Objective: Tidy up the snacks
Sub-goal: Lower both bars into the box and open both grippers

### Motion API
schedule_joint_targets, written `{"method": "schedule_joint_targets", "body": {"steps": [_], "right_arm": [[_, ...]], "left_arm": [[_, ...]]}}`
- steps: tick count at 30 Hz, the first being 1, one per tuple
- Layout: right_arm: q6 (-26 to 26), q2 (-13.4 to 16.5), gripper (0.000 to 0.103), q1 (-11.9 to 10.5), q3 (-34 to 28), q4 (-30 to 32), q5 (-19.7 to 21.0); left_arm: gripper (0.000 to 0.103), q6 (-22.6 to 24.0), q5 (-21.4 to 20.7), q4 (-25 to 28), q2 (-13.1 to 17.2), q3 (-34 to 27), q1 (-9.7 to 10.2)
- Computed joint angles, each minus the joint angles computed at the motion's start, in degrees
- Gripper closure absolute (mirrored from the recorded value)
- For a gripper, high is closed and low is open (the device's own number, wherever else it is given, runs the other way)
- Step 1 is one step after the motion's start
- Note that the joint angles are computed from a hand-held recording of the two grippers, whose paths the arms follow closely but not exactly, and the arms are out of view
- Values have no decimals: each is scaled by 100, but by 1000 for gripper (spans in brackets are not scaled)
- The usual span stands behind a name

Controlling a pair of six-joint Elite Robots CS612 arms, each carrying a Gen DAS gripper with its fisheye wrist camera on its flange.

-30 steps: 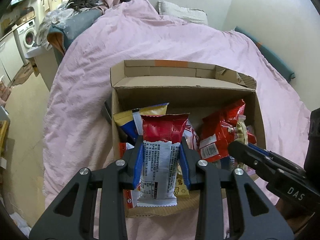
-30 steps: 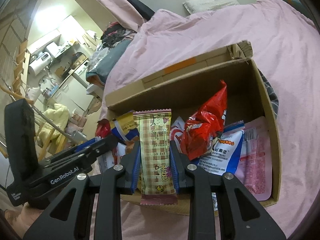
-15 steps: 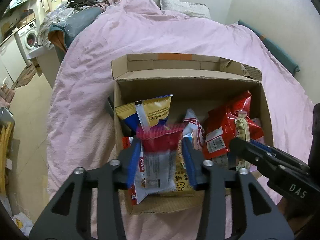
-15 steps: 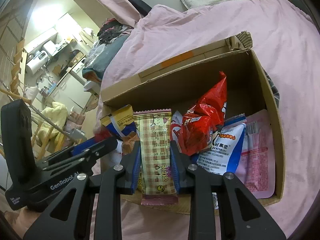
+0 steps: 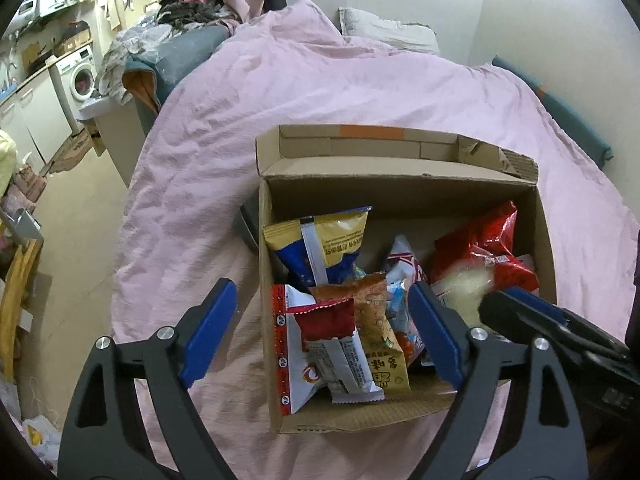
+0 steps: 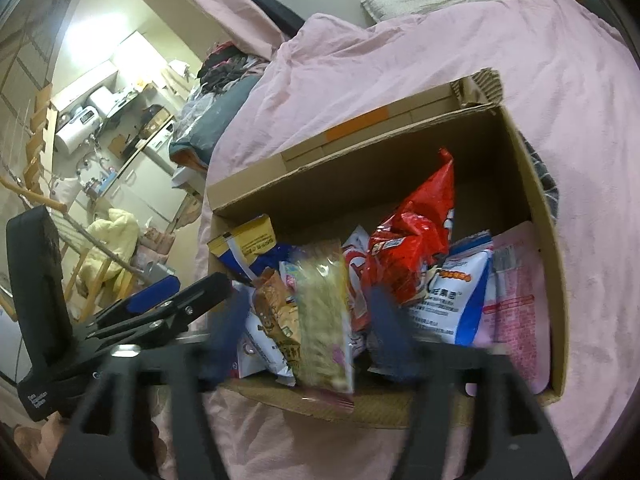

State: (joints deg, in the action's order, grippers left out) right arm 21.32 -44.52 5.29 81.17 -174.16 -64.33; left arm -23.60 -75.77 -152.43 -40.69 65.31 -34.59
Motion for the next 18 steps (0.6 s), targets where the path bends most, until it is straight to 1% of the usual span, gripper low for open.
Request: {"method": "schedule_joint_targets", "body": {"steps": [3, 8, 11, 15, 18], "right_arm": [[0, -15, 29, -22, 32, -92, 108], [28, -36, 29, -37, 94, -159, 140], [23, -52, 29, -32, 102, -129, 78], [38, -80, 29, -38, 121, -99, 63], [26, -135, 29, -39, 196, -128, -26]], "left_arm": [[18, 13, 49, -137, -24, 52, -5], [18, -5, 42, -196, -37, 77, 2], [18, -2, 23, -163, -49, 84, 3], [18, -118, -172, -76, -85, 127, 31], [18, -114, -160, -180, -134, 230, 19]]}}
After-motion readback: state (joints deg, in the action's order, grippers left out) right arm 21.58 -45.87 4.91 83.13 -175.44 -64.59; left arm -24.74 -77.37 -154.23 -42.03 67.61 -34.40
